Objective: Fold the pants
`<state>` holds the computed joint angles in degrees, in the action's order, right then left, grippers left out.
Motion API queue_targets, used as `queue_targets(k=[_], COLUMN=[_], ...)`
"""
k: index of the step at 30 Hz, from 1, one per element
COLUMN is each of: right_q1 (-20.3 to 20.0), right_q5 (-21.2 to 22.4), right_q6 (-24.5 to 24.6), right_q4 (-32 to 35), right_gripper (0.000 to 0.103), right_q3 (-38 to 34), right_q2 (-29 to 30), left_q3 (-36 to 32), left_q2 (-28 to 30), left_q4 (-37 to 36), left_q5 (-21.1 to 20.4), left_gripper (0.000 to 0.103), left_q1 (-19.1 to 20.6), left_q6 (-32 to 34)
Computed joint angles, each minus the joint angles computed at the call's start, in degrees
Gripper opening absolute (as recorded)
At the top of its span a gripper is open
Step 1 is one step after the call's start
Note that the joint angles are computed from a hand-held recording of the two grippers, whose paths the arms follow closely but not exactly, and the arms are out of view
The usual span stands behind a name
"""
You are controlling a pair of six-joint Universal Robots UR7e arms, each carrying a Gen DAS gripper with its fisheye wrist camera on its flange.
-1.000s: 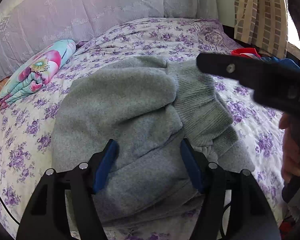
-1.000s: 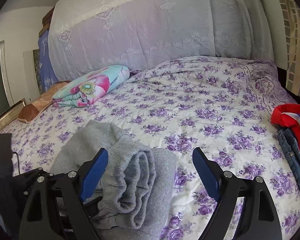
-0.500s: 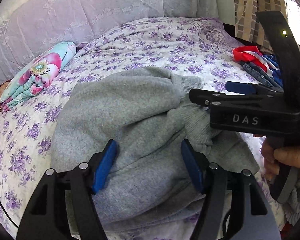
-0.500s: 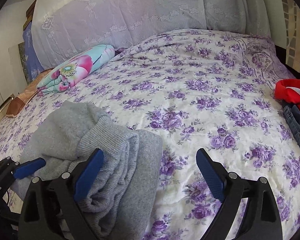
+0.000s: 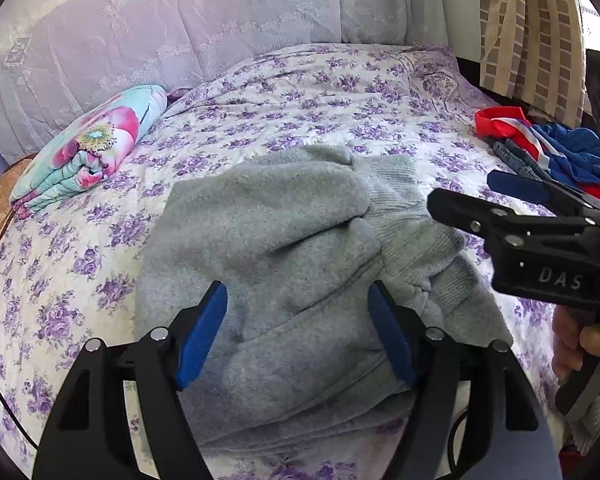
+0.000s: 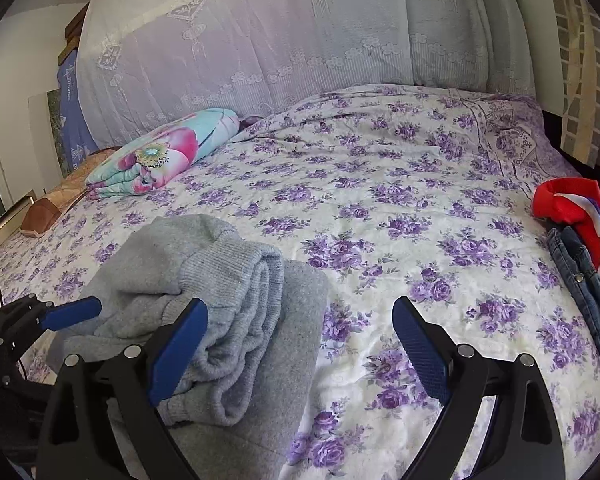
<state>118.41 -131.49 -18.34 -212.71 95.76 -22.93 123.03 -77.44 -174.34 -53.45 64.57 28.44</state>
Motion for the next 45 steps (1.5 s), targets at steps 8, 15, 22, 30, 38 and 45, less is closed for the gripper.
queue_targets(k=[8,15,22,30,38,45], right_q1=[2.59,3.7,-0.41,-2.33,2.73,2.31], right_q5=[0.99,0.84,2.04,7.38,8.11,9.57], right_q6=[-3.56,-6.39,3.65,8.02,-4.71,0.64], right_q4=[-2.63,2.06,14.25,14.23,3.5,17.79], right_gripper=[0.094,0.094,0.094,0.096,0.072,0.037], right_q3=[0.48,-2.8,0.36,2.29,-0.22,-12.35], right_q2=[0.2,2.42,0.88,-0.19,0.4,3.89], left_q3=[-3.61,-14.51,-19.47,-21.59,-11.16,-6.72], left_q2=[0.02,4.92,9.86,8.89,-1.13,-3.83], left_q4=[-8.96,0.11,9.49,14.67,7.43,10.93], left_q5=[3.49,2.46,1.39,-3.26,-4.83,-5.92], left_gripper=[0.083,0.083,0.085,0.092,0.09,0.09], left_q1=[0.66,5.21,8.9,10.78,8.18,7.85], left_q6=[4.09,-0.53,-2.22,-5.62,-2.94,-3.77])
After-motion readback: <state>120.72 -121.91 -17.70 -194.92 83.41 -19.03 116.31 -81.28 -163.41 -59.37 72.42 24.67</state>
